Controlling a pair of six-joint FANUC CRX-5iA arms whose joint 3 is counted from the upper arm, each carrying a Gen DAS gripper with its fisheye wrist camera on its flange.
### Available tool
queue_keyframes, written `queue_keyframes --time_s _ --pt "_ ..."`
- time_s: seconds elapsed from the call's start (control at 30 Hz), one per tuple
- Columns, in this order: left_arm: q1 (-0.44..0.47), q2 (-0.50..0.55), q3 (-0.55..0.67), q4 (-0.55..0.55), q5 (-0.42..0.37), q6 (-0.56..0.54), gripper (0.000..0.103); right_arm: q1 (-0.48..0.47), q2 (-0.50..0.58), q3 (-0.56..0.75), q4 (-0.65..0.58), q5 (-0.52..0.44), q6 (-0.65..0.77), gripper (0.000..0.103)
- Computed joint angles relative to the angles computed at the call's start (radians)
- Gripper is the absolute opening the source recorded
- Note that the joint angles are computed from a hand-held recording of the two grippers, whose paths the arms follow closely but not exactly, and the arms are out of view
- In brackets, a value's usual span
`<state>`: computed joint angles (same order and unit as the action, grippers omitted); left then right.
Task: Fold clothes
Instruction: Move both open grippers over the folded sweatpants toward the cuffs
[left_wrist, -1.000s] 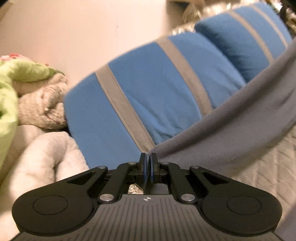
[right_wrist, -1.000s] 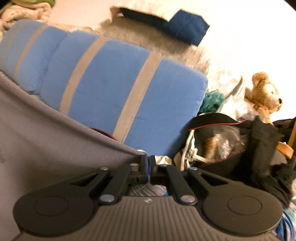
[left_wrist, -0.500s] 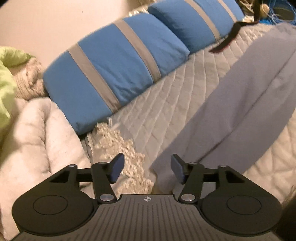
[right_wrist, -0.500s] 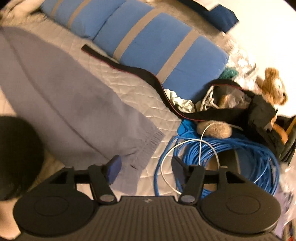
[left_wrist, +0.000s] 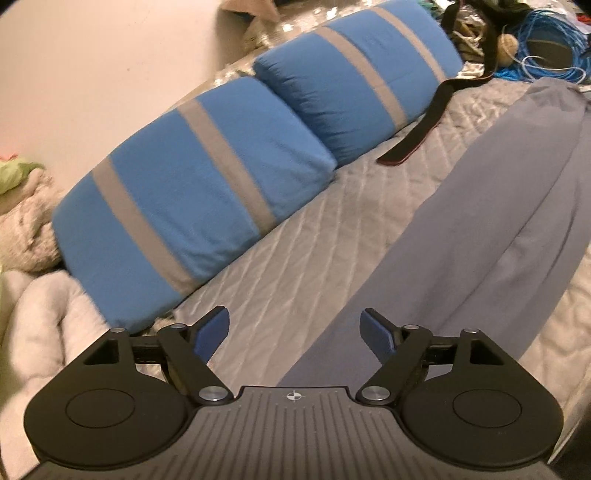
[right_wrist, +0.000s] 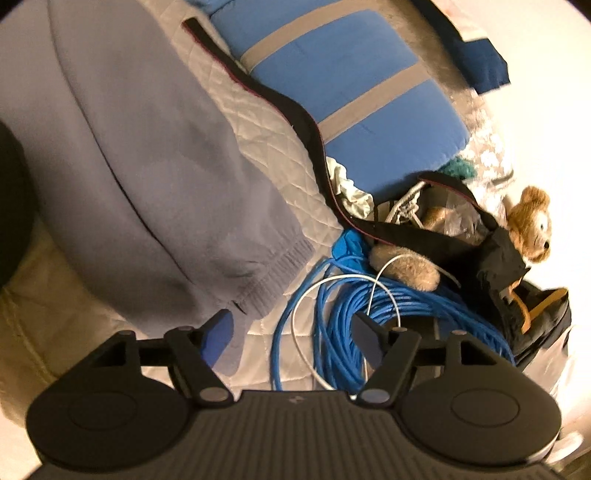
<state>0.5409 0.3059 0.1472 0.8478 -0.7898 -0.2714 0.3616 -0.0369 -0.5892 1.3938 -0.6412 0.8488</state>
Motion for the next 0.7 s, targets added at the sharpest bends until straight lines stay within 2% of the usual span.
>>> queue_keyframes --time_s 0.2,0.3,0.47,0.7 --pt "-0.055 -0.033 -0.061 0.022 0.012 -0.005 0.077 -0.013 0.034 0.000 0.078 0.032 -0.017 0.081" --pt "-0.086 -0.052 -0.108 0.040 0.053 -0.056 0.077 -0.007 0.051 0.002 0.104 0.039 0.002 0.082" --pt "-0.117 -0.062 -0.139 0.045 0.061 -0.080 0.077 -0.009 0.057 0.000 0.141 0.088 -0.003 0.082" --pt "-0.144 -0.068 -0.168 0.056 0.064 -0.097 0.077 0.007 0.067 0.029 0.055 0.181 0.056 0.083"
